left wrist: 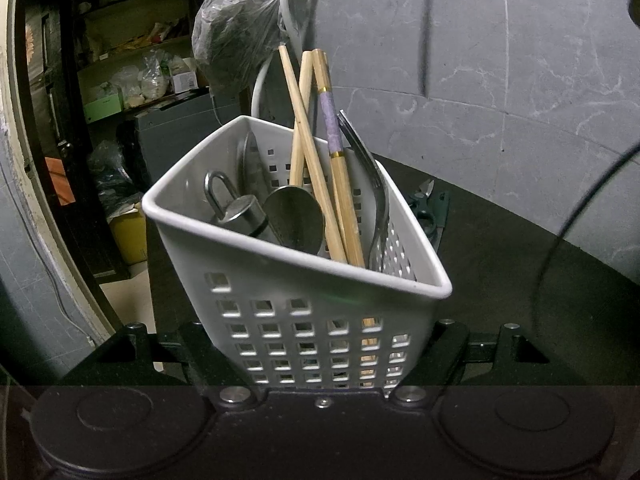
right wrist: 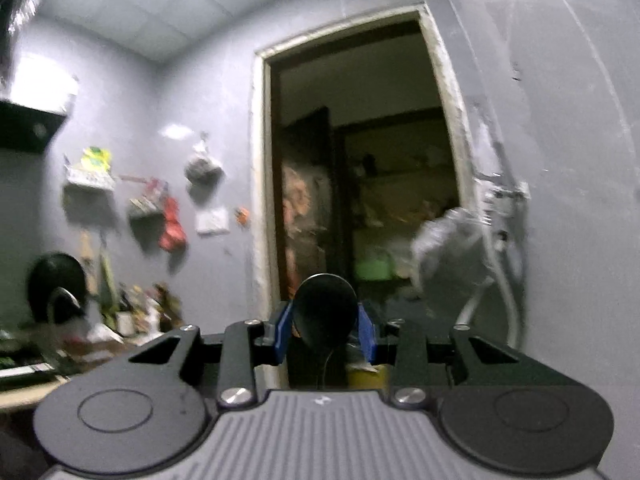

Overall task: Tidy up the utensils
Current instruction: 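Lift the spoon with the right tool and swing it toward the basket, then lower the spoon into the white basket and open the right tool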

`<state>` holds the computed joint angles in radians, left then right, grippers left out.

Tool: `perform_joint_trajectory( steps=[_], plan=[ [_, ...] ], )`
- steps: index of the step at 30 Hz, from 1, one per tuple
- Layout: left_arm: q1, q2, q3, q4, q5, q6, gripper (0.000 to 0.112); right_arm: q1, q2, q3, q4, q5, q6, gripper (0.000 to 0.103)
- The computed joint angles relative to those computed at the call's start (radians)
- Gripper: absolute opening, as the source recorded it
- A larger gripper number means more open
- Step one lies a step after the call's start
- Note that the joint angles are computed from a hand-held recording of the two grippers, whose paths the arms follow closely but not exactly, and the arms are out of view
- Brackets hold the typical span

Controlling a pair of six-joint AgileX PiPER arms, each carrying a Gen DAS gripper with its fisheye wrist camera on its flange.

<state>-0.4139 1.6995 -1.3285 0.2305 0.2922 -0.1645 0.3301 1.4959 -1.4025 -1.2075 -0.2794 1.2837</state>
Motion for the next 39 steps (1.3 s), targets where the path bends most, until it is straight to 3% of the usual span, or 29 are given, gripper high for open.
perform_joint_trajectory(
  steps=[13, 39],
  plan=[
    [-0.001, 0.000, -0.002, 0.001, 0.001, -0.003, 0.078, 0.043, 0.145, -0.095, -0.058, -0.046, 0.111, 0.039],
    [-0.003, 0.000, 0.004, 0.006, -0.004, -0.011, 0.080, 0.050, 0.179, 0.010, -0.361, -0.064, 0.411, 0.040]
  ],
)
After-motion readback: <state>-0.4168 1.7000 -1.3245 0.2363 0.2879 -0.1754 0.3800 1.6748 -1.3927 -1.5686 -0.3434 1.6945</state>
